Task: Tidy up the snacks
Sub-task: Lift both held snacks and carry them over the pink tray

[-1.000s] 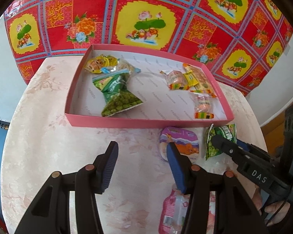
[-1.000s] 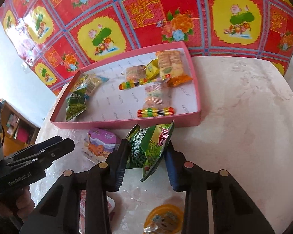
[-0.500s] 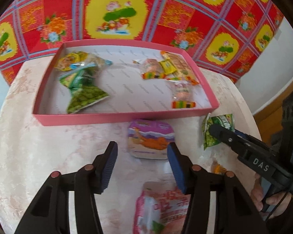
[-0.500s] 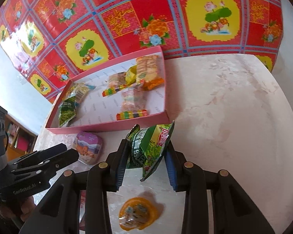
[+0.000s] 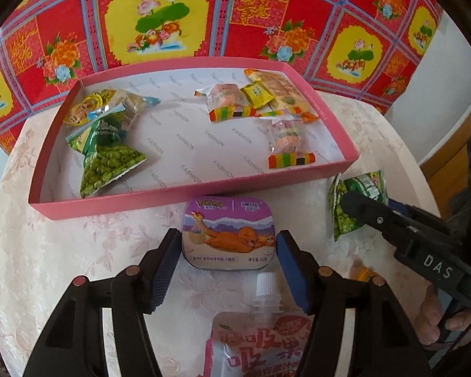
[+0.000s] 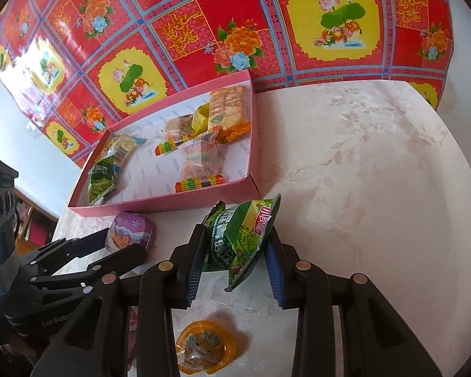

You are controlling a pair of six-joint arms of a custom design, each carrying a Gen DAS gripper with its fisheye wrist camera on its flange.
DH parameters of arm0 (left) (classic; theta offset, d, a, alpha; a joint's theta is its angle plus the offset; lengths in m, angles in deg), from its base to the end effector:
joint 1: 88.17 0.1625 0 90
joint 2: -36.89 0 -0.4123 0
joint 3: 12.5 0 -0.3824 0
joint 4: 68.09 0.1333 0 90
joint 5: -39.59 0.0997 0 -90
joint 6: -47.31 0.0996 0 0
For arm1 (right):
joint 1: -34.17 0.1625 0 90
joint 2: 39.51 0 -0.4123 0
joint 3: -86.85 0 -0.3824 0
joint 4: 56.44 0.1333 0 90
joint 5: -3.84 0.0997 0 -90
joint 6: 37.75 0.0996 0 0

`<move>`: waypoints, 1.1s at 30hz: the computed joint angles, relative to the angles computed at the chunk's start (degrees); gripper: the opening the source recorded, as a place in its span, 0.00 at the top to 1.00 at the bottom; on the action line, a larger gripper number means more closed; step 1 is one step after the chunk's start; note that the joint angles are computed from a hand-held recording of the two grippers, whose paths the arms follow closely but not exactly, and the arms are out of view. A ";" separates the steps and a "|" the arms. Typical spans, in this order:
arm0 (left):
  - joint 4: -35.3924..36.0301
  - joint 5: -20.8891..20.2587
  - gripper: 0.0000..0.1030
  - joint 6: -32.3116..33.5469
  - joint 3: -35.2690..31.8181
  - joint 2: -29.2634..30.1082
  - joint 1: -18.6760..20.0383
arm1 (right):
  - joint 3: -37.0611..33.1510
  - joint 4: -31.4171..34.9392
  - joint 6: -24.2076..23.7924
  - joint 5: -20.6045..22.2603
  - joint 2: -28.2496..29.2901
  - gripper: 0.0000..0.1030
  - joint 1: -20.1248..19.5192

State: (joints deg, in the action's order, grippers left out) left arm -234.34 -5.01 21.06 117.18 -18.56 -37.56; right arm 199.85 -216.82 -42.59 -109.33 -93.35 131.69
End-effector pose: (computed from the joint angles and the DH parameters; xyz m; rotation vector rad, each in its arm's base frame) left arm -0.1213 -0.4695 0.0677 0.2602 2.4159 -0.5869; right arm 0.1659 -0.5378 0.0966 0.2391 -2.7189 0.2811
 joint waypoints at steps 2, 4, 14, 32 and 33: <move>0.38 1.28 0.36 0.40 -0.27 0.76 -0.36 | 0.13 0.05 0.11 0.69 -0.03 0.64 -0.33; 0.52 2.31 0.36 0.47 -0.41 1.34 -0.63 | 0.43 -0.43 -0.25 0.91 -0.12 0.64 -0.42; -1.09 5.52 0.36 1.34 -0.57 3.46 -1.38 | 1.20 -1.70 -0.23 1.84 -0.45 0.64 -0.82; -11.37 3.05 0.37 4.31 4.10 1.54 -2.78 | 1.15 -2.11 2.49 0.92 -0.52 0.67 0.69; -11.58 3.06 0.37 4.24 4.43 1.26 -3.01 | 1.08 -2.24 2.30 0.55 -0.45 0.67 0.91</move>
